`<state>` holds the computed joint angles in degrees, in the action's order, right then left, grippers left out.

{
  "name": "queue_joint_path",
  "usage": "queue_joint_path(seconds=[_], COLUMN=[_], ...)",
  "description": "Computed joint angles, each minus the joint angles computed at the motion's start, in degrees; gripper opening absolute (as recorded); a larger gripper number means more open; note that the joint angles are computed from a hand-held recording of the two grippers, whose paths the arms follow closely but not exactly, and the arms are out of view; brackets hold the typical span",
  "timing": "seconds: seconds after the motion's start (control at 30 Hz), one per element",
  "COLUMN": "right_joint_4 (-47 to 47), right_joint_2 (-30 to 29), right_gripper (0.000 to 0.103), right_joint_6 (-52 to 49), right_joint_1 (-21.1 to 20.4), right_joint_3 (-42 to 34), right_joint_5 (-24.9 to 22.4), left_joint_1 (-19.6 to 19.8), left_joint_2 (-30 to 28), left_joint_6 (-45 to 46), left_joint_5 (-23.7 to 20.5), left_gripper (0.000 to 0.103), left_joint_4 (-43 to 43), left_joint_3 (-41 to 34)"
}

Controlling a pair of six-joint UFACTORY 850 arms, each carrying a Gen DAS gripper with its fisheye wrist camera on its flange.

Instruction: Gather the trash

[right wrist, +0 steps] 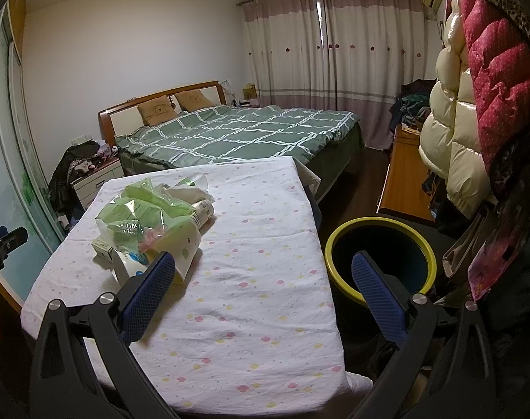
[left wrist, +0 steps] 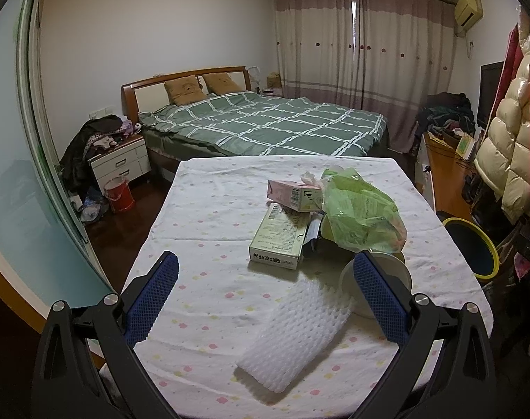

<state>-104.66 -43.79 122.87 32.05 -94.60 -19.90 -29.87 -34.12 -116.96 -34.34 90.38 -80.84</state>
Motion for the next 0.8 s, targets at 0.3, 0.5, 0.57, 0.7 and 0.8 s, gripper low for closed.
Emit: queue_joint_path(seconds=[0.3,0.5,0.57,0.7,0.8], right_joint_4=[0.39,0.03,0.45,0.45,0.49], right_joint_2=[-0.38,-0.30,-0.40,-0.36,-0.45], right_gripper=[0.097,0.097,0.097,0.097,0.097], right_joint_6=[-0.28,0.28,-0.16,-0.01,-0.02], right_joint_1=[0.00,0.09,0.06,0.09,0.17], right_joint_3=[-0.38,-0.16,-0.36,-0.28,-0.32], right_joint_5=[0.05,0.12,0.13,0.24,0.17], left_joint_1=[0.22,0.01,0.00,-0.01,-0.05], left_joint_2=[-0.45,0.05,0.02,0.01,0.05], left_joint_6=[0.44,0.41,0.51,0.34,0.30], left_joint_5=[0.59,0.60,0.62,0.65,0.77], left_gripper=[0.099,0.099,0.099,0.099,0.099], left_joint_4=[-0.22,-0.29,-0.36,-0.26,-0.24], left_joint_3=[-0.37,0.22,0.21,0.31,0.47])
